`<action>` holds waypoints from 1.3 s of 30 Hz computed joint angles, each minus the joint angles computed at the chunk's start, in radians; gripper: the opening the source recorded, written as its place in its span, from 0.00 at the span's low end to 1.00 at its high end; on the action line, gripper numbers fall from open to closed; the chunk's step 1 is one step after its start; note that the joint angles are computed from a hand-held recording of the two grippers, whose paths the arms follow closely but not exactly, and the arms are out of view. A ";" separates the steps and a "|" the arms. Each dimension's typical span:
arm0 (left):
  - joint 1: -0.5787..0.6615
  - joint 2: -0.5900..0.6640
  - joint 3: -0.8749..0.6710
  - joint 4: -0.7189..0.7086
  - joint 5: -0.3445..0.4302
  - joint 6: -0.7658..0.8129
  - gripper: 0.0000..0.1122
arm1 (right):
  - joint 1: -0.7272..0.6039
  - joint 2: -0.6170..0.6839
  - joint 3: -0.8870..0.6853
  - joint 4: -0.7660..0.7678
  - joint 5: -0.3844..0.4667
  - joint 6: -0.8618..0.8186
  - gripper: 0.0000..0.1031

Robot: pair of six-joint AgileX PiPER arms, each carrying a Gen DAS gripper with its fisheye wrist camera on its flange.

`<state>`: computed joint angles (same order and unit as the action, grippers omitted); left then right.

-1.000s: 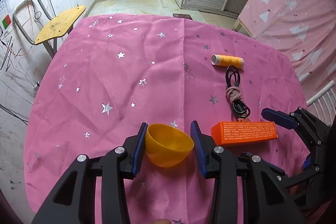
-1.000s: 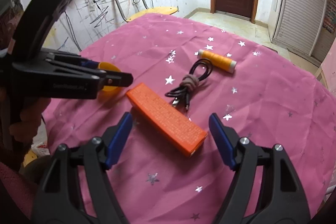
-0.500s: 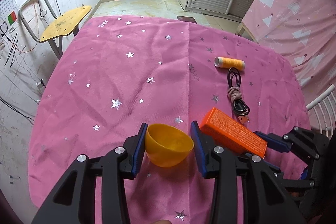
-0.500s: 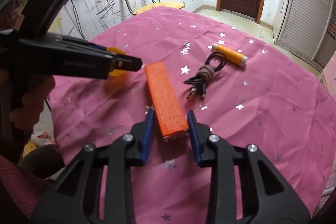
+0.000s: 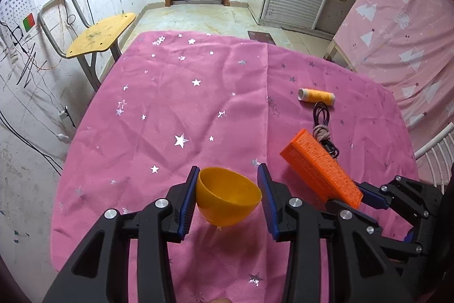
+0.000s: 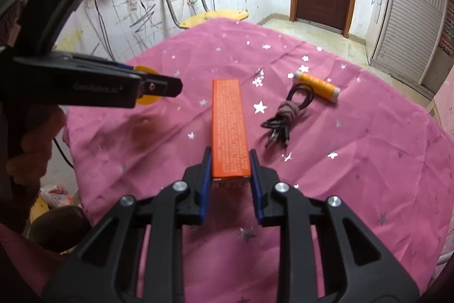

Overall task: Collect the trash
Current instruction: 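Grasp the yellow cup with the left tool while the right tool grasps the orange block, then carry the yellow cup and orange block with both tools to the yellow bin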

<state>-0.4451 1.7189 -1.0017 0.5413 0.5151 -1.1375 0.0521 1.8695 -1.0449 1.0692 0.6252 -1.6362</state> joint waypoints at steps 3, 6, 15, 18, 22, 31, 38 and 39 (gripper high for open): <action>-0.022 -0.015 -0.014 0.021 0.023 -0.020 0.30 | -0.036 -0.027 0.016 0.041 0.018 -0.033 0.22; -0.050 -0.019 -0.041 0.037 0.051 -0.034 0.30 | -0.081 -0.050 0.028 0.076 0.038 -0.058 0.22; -0.174 0.022 -0.192 0.065 0.157 -0.044 0.30 | -0.291 -0.114 0.063 0.186 0.146 -0.148 0.22; -0.221 0.051 -0.257 0.071 0.191 -0.034 0.31 | -0.376 -0.123 0.067 0.213 0.184 -0.174 0.22; -0.286 0.117 -0.378 0.068 0.245 0.001 0.30 | -0.500 -0.116 0.044 0.235 0.232 -0.189 0.22; -0.390 0.289 -0.675 0.018 0.336 0.129 0.31 | -0.711 -0.082 0.005 0.240 0.295 -0.213 0.22; -0.473 0.497 -1.025 -0.055 0.460 0.269 0.31 | -0.863 -0.021 -0.060 0.230 0.328 -0.205 0.22; -0.481 0.529 -1.084 -0.062 0.488 0.289 0.31 | -0.877 -0.012 -0.072 0.229 0.332 -0.200 0.22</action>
<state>-0.9266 2.2478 -2.0852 0.4788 1.0026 -0.8485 -0.8247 1.8577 -1.1164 1.2977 0.9576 -1.8366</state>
